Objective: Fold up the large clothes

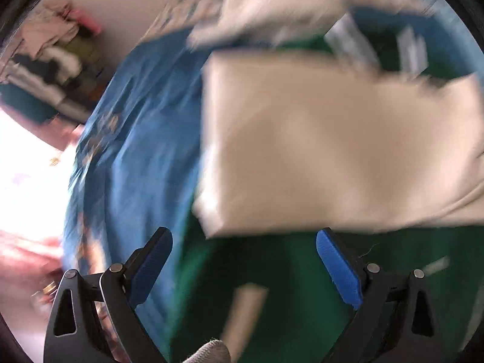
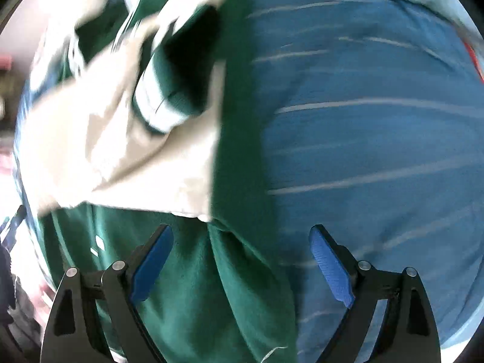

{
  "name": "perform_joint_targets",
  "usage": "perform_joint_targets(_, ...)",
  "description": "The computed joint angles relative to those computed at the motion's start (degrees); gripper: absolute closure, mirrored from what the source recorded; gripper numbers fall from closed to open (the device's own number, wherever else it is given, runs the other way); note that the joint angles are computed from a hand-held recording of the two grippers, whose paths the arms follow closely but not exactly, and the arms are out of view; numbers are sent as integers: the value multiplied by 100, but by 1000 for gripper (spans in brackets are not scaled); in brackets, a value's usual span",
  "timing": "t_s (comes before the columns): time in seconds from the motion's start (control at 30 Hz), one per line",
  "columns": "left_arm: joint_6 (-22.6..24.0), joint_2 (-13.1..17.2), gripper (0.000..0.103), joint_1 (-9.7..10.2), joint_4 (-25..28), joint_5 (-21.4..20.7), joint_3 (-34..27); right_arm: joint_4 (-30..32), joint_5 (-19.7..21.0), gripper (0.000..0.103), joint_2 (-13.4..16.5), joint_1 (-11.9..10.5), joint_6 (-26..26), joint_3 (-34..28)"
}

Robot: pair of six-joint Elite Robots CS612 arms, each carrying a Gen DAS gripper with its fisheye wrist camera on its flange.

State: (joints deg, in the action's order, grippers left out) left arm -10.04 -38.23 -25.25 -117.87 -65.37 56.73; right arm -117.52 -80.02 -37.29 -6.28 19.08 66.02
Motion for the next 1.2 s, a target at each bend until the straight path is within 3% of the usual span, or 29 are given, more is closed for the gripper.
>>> perform_joint_targets(0.03, -96, 45, 6, 45, 190, 156, 5, 58, -51, 11, 89, 30, -49, -121)
perform_joint_targets(0.13, -348, 306, 6, 115, 475, 664, -178, -441, -333, 37, 90, 26, 290, -34)
perform_joint_targets(0.2, -650, 595, 6, 165, 753, 817, -597, -1044, -116, 38, -28, -104, 923, 262)
perform_joint_targets(0.3, -1029, 991, 3, 236, 1249, 698, -1304, -1495, -167, 39, -233, -255, 1731, 725)
perform_joint_targets(0.37, -1138, 1107, 2, 252, 1282, 700, -1487, -1672, -139, 39, -322, -360, 2211, 1000)
perform_joint_targets(0.47, -1383, 1187, 0, 330, 1396, 483, -1693, -1839, -152, 39, -358, -478, 2516, 1196)
perform_joint_targets(0.57, -1438, 1293, 0, 388, 1617, 285, -1962, -1568, 123, 38, -271, -546, 2418, 1078)
perform_joint_targets(0.63, -1177, 1231, 0, 355, 1428, 403, -1812, -1181, 168, 38, -219, -591, 2270, 866)
perform_joint_targets(0.73, -894, 1147, 0, 347, 1219, 524, -1646, -1084, 258, 36, -275, -601, 2188, 844)
perform_joint_targets(0.83, -525, 944, 0, 278, 790, 558, -1244, -607, 176, 36, -258, -513, 1655, 649)
perform_joint_targets(0.93, -447, 993, 0, 255, 801, 829, -1223, -308, -676, 36, -287, -380, 1558, 588)
perform_joint_targets(0.97, -572, 1052, 0, 290, 905, 759, -1320, -421, -720, 36, -335, -408, 1736, 711)
perform_joint_targets(1.03, -797, 1151, 0, 370, 1128, 461, -1552, -529, -384, 36, -370, -498, 2137, 845)
perform_joint_targets(1.13, -771, 1146, 0, 368, 1202, 438, -1598, -28, -841, 36, -332, -362, 1968, 535)
perform_joint_targets(1.2, -650, 951, 0, 348, 1018, 355, -1304, 133, -936, 36, -413, -234, 1954, 448)
